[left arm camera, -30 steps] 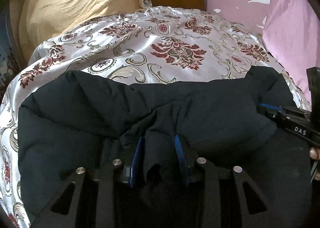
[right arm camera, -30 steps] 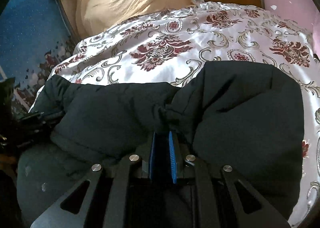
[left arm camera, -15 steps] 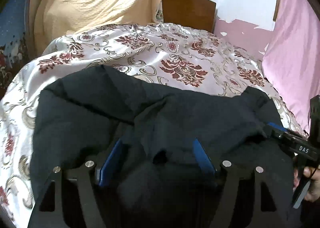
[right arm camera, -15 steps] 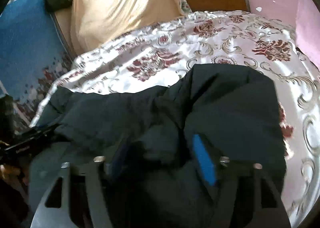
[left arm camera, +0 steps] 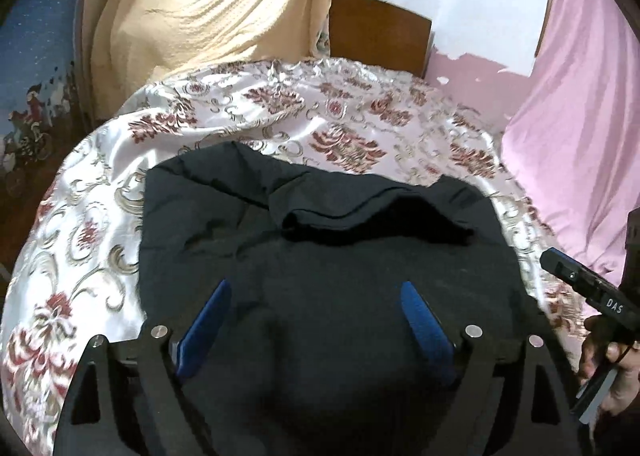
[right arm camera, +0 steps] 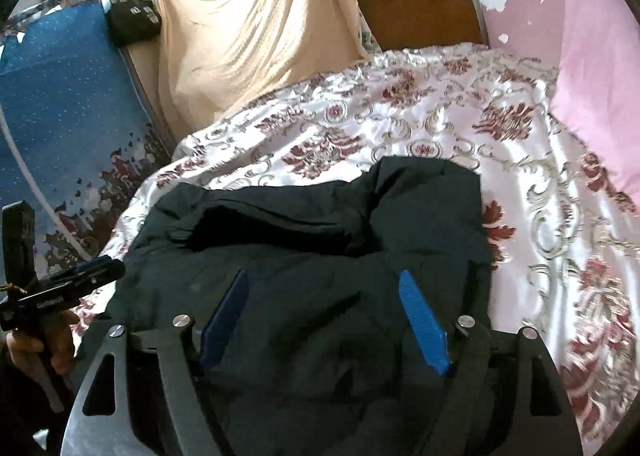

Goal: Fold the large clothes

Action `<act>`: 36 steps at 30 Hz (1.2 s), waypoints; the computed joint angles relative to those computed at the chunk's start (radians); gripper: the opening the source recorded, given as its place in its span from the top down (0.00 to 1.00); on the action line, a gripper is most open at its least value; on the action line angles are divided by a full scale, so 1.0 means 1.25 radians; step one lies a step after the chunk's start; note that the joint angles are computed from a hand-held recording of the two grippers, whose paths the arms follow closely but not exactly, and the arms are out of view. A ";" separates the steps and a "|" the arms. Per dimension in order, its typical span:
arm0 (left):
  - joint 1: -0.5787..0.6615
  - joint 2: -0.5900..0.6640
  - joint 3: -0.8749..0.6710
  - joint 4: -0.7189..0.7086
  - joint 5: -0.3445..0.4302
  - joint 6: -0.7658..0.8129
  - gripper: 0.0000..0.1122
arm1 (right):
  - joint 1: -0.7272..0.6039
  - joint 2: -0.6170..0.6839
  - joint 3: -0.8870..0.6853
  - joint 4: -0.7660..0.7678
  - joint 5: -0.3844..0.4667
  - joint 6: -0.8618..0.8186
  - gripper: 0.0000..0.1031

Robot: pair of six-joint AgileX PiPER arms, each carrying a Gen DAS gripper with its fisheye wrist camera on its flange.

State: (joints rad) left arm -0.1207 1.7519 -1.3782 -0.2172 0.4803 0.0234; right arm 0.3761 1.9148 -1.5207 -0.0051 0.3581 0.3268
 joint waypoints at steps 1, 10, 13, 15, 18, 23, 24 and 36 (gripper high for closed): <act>-0.005 -0.024 0.019 0.005 0.000 -0.009 0.22 | 0.007 -0.029 0.027 -0.027 -0.004 0.022 0.27; -0.069 -0.299 0.211 0.143 -0.001 -0.190 0.11 | 0.098 -0.267 0.224 -0.279 0.001 0.262 0.13; -0.127 -0.376 0.252 0.294 0.026 -0.341 0.09 | 0.138 -0.343 0.279 -0.353 0.026 0.334 0.13; -0.185 -0.426 0.275 0.420 0.068 -0.464 0.09 | 0.175 -0.392 0.312 -0.419 0.053 0.403 0.12; -0.268 -0.486 0.303 0.541 0.123 -0.588 0.09 | 0.242 -0.465 0.357 -0.517 0.107 0.512 0.12; -0.437 -0.579 0.347 0.696 0.237 -0.765 0.09 | 0.389 -0.571 0.414 -0.647 0.234 0.664 0.11; -0.468 -0.593 0.354 0.719 0.259 -0.793 0.09 | 0.425 -0.584 0.417 -0.666 0.268 0.686 0.11; -0.834 -0.684 0.424 0.885 0.560 -1.039 0.09 | 0.805 -0.662 0.456 -0.791 0.612 0.864 0.11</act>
